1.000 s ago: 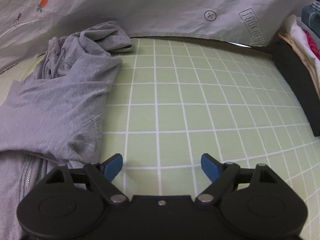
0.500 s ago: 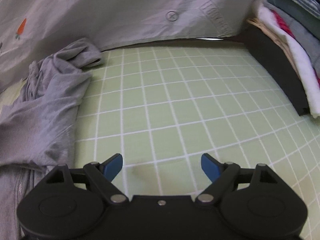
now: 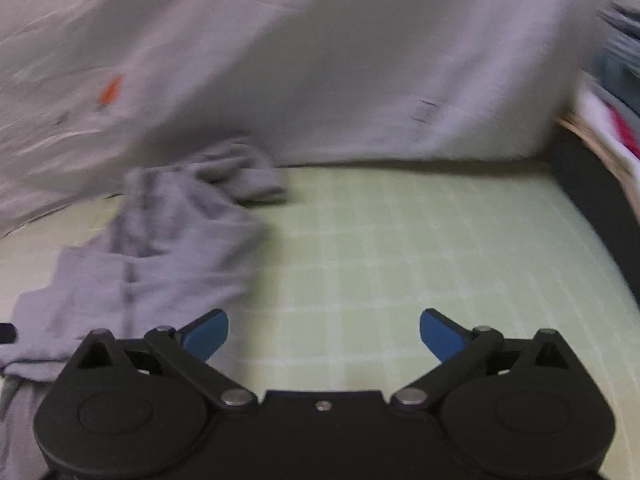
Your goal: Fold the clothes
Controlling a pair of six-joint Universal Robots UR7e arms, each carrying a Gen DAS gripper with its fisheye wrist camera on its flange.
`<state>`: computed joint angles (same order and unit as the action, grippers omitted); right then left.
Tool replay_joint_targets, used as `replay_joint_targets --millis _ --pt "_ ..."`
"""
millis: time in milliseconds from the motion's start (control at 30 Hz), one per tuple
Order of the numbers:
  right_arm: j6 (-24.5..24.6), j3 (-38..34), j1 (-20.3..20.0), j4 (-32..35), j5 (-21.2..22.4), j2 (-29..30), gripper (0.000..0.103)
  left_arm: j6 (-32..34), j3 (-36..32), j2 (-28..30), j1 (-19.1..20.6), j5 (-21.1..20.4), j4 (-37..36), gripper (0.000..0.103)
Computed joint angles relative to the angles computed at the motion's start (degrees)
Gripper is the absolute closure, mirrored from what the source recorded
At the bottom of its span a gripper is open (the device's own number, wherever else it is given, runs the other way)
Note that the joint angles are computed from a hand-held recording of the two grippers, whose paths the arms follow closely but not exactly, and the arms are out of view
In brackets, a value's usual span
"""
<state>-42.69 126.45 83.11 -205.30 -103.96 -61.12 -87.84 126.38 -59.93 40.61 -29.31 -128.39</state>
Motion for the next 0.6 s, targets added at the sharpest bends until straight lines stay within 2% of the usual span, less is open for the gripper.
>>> replay_joint_targets --millis 100,233,300,433,500,600 --pt "-1.2 -1.7 2.5 4.0 0.7 2.0 0.0 -3.3 -0.4 -1.1 1.8 -1.1 4.1 0.019" --pt "-2.5 -4.2 5.8 7.2 -0.8 5.7 0.003 -5.7 0.6 -2.8 3.4 -1.8 4.3 0.019" --pt "-2.9 -4.7 6.8 7.8 -0.9 7.1 0.008 -6.7 0.8 -3.1 3.8 -2.1 5.3 0.018" --pt "-2.0 -6.1 8.5 10.1 -2.4 9.9 0.029 -8.6 1.7 -3.6 4.0 -3.0 6.2 0.015" --pt "-0.9 -6.6 9.0 11.7 -3.2 10.8 0.036 -8.2 1.8 -3.5 3.9 -2.8 6.7 0.013" --pt "-0.2 -6.9 9.3 11.8 -3.9 12.1 0.039 -7.5 1.0 -3.0 4.0 -2.7 8.2 0.011"
